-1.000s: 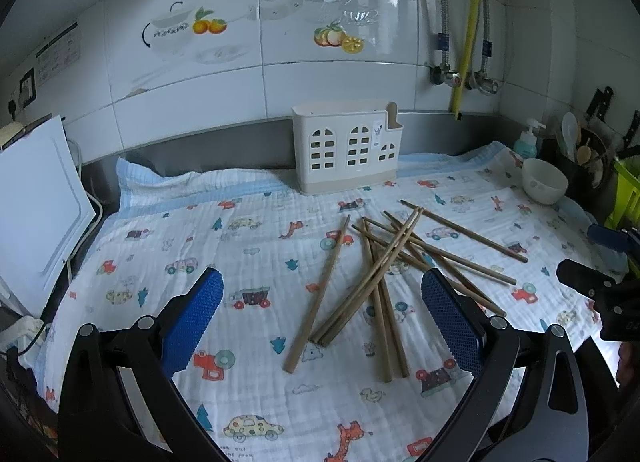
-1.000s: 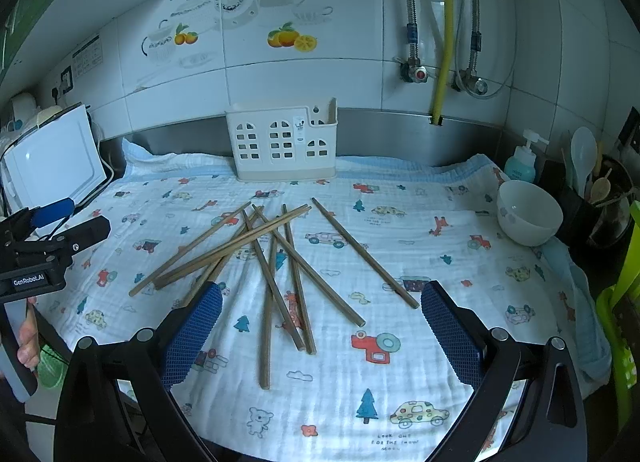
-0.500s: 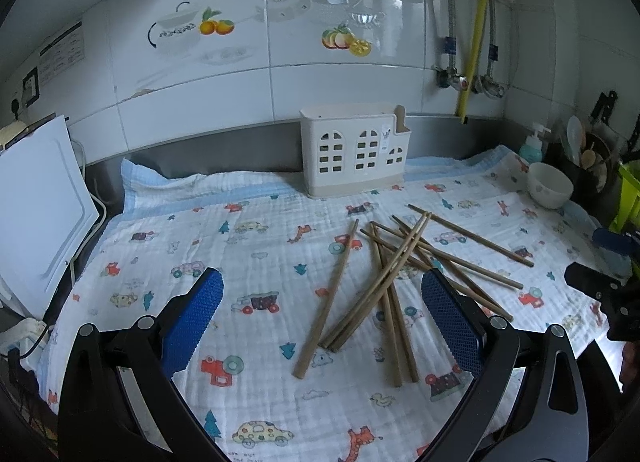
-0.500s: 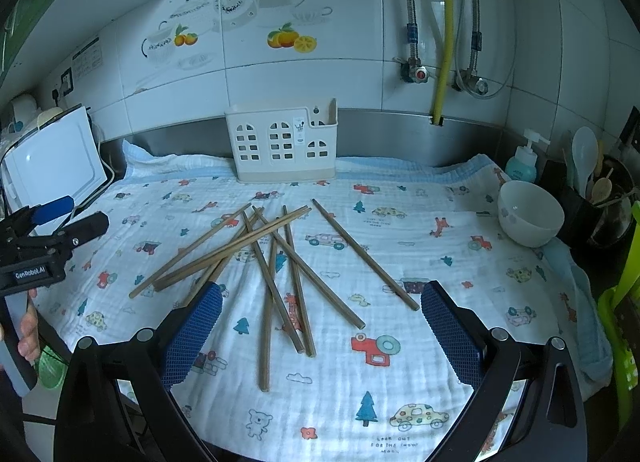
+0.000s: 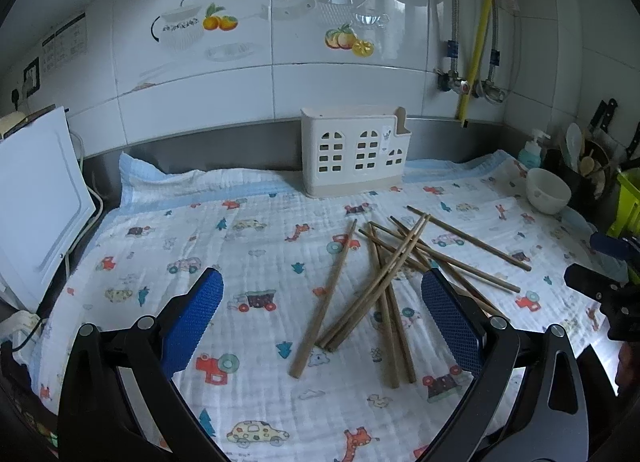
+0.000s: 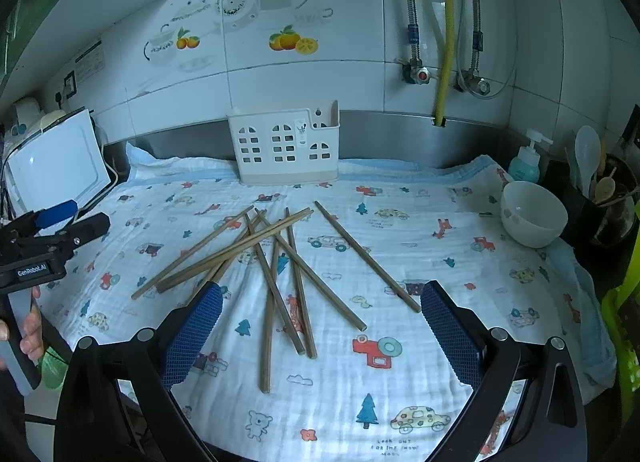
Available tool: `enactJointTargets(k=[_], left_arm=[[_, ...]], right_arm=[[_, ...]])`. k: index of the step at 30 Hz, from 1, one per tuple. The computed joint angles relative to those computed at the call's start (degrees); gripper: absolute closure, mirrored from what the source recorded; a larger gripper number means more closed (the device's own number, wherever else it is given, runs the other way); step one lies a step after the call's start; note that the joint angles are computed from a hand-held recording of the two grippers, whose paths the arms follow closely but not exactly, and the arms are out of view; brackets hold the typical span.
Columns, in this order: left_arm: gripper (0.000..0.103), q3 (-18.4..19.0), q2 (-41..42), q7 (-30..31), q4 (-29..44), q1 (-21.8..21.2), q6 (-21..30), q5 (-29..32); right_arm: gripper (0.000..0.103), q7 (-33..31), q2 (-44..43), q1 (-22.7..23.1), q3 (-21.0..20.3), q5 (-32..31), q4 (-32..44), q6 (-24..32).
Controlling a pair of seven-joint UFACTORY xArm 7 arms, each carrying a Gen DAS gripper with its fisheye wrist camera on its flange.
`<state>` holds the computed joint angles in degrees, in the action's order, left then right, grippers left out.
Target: Organize utensils
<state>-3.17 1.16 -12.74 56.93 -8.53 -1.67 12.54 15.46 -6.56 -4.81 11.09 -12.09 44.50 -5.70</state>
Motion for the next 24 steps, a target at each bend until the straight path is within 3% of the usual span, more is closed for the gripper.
enactJointTargets(k=[8, 11, 14, 16, 18, 20, 24], left_arm=[[0.005, -2.84, 0.05, 14.39, -0.49, 0.17, -1.18, -15.43], [0.005, -4.89, 0.37, 22.5, -0.19, 0.71, -1.47, -24.17], [0.005, -5.55, 0.74, 26.78, 0.37, 0.48, -1.19, -29.07], [0.005, -6.94, 1.07, 31.98, 1.08, 1.04, -0.76, -34.73], [0.005, -6.97, 1.37, 33.98, 1.63, 0.81, -0.46, -36.47], [0.005, -7.21, 1.62, 36.22, 2.08, 0.78, -0.34, -38.37], [0.005, -9.56, 2.15, 45.49, 3.82, 2.04, 0.54, -48.58]], right_arm=[[0.007, 0.11, 0.35, -0.32, 0.04, -0.22, 0.2, -0.11], [0.007, -1.14, 0.55, 1.38, -1.88, 0.74, 0.16, -0.27], [0.007, -4.44, 0.66, 5.74, -6.36, 3.82, -0.21, -0.72], [0.007, -5.39, 0.74, 5.73, -6.5, 4.73, -0.25, -0.78], [0.008, -7.53, 0.93, 8.33, -8.99, 6.77, -0.19, -0.69], [0.008, -7.85, 1.09, 7.05, -7.94, 6.93, -0.21, -0.72], [0.016, -14.78, 1.63, 15.79, -15.78, 13.84, 0.4, -0.15]])
